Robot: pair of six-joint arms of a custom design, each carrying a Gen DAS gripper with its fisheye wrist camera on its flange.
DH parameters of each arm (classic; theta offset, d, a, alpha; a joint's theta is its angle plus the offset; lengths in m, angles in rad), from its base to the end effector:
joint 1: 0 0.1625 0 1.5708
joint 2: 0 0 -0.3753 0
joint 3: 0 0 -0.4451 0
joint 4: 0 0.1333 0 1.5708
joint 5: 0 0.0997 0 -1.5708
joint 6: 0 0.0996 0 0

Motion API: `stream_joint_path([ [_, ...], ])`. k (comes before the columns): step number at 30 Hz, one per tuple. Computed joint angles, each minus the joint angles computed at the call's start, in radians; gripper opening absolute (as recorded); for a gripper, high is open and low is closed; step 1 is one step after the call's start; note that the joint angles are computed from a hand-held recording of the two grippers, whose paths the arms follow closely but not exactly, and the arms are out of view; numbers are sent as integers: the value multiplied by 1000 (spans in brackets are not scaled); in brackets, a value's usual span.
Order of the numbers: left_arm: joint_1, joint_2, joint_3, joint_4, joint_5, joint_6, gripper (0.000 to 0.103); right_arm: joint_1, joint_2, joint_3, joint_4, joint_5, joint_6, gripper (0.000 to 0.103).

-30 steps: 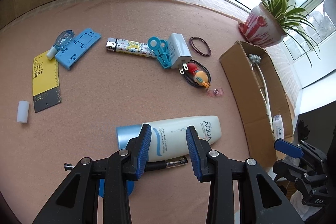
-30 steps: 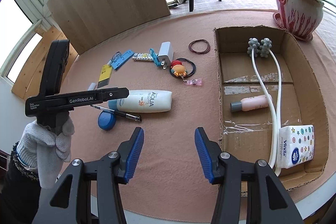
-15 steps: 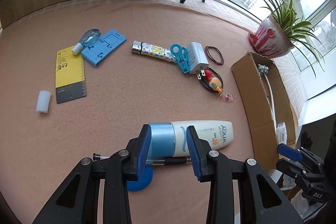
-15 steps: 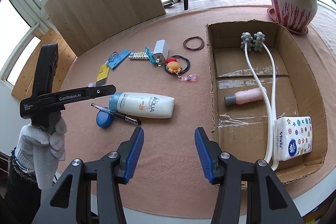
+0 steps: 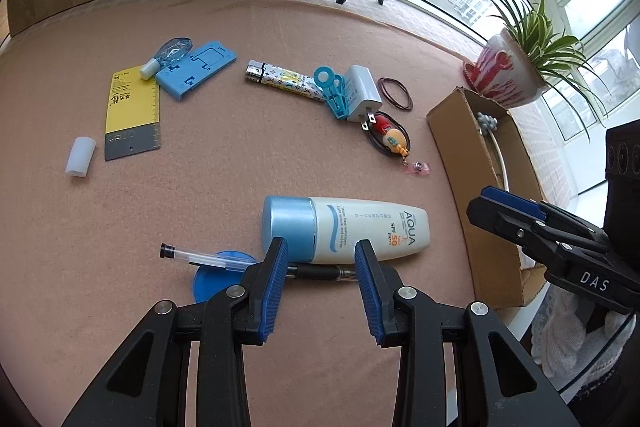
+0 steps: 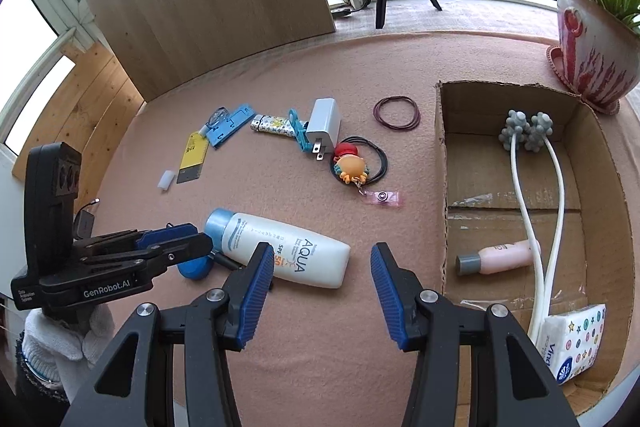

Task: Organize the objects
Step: 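Reach the left gripper to the white AQUA sunscreen bottle and grasp it, then grasp the AQUA bottle with the right gripper while the left gripper holds it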

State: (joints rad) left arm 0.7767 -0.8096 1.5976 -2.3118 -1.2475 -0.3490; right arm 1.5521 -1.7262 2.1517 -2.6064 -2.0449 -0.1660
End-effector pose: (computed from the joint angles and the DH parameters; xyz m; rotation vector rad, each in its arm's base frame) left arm -0.3608 -0.5858 0.0197 0.6370 2.7657 -0.1942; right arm 0.0788 -0.4814 0.3340 -0.0058 -2.5317 0.7353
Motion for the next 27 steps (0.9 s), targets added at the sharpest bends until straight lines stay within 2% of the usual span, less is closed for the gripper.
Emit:
stream_joint_path([
  [6, -3, 2, 6, 2, -5, -3, 38, -8, 137, -90, 14, -19, -11, 47],
  [12, -1, 5, 7, 5, -3, -7, 38, -39, 203, -139, 73, 2, 25, 47],
  [27, 29, 43, -25, 10, 6, -10, 38, -68, 119, -70, 216, 92, 50, 47],
])
